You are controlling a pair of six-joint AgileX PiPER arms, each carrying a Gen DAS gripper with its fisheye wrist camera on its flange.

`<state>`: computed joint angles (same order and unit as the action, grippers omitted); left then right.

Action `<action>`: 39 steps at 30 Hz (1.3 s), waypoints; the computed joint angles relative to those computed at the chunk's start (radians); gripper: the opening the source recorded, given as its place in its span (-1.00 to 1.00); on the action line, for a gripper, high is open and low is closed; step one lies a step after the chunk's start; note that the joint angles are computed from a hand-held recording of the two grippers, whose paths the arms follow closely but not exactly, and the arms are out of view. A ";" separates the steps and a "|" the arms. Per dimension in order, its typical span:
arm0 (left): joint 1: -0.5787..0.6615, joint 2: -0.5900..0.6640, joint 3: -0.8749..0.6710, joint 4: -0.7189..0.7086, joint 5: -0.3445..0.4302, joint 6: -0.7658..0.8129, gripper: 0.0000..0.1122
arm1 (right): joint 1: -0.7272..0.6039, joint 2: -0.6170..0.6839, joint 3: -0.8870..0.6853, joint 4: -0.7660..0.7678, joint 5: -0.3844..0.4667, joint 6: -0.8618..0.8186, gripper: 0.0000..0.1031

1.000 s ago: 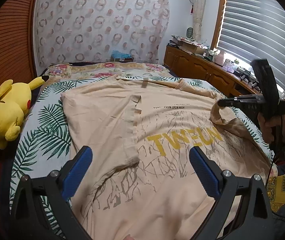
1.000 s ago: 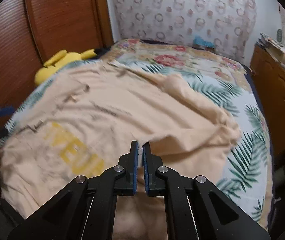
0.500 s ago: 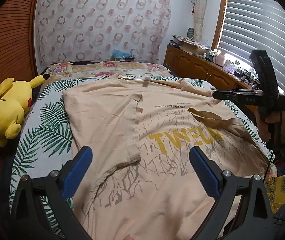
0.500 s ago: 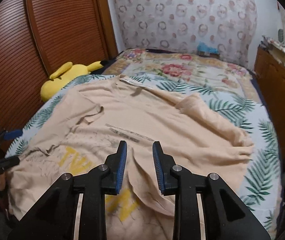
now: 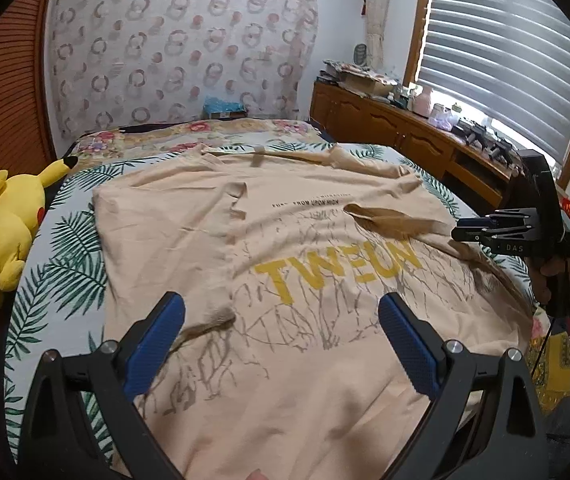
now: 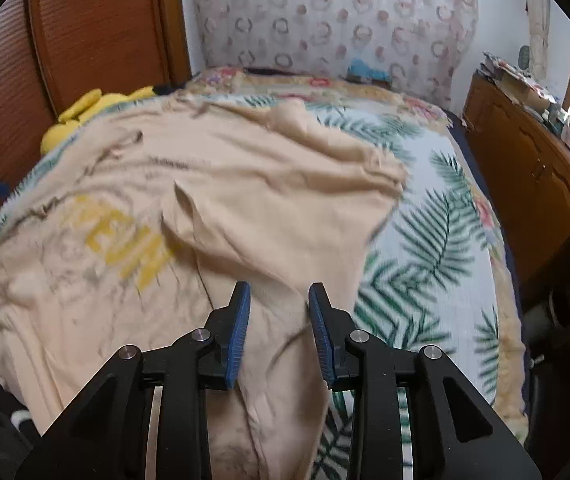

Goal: Fold small clothes

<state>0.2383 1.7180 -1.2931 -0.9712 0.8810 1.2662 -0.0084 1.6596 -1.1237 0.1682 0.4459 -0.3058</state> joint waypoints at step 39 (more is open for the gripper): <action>0.005 0.221 -0.382 0.170 0.029 -0.193 0.74 | -0.065 -0.021 -0.028 0.200 0.027 -0.249 -0.22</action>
